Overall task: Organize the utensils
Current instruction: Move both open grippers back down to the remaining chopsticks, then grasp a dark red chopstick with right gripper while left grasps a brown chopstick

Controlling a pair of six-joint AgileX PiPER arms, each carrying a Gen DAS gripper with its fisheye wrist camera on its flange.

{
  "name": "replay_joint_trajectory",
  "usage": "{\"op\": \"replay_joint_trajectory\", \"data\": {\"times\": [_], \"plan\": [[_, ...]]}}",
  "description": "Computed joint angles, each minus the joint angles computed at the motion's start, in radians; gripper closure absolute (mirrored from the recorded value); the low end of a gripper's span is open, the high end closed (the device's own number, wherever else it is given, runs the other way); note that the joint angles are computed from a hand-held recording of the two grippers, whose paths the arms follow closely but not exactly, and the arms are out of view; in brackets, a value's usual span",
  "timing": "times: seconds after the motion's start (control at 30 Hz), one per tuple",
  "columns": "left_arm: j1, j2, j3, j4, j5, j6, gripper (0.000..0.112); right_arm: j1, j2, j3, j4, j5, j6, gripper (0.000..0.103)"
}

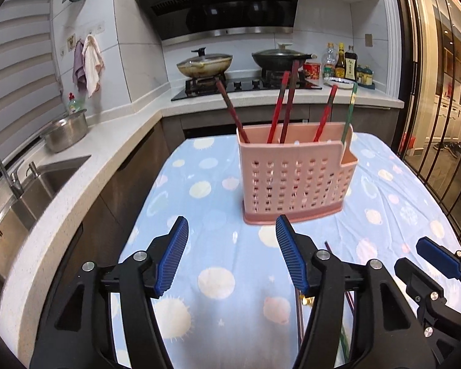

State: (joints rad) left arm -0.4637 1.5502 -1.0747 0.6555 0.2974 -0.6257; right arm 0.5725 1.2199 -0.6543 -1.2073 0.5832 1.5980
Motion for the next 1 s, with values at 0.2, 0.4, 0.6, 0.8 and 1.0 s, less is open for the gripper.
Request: {"op": "replay_joint_trajectory", "data": {"times": [0.2, 0.4, 0.6, 0.8, 1.0], "plan": [[-0.002, -0.003, 0.103, 0.078, -0.008, -0.087, 0.052, 0.049, 0.005, 0.102, 0.01, 0.004, 0.103, 0.072], [-0.001, 0.004, 0.198, 0.079, -0.02, -0.084, 0.052, 0.082, 0.03, 0.184, 0.031, -0.031, 0.186, 0.072], [-0.007, -0.002, 0.284, 0.039, -0.041, -0.038, 0.052, 0.146, 0.076, 0.232, -0.007, -0.032, 0.306, 0.072], [-0.039, 0.001, 0.327, 0.046, -0.043, -0.047, 0.052, 0.182, 0.106, 0.252, -0.022, -0.038, 0.363, 0.072], [-0.066, 0.001, 0.343, 0.04, -0.036, -0.047, 0.052, 0.192, 0.111, 0.268, -0.036, -0.047, 0.392, 0.075]]}}
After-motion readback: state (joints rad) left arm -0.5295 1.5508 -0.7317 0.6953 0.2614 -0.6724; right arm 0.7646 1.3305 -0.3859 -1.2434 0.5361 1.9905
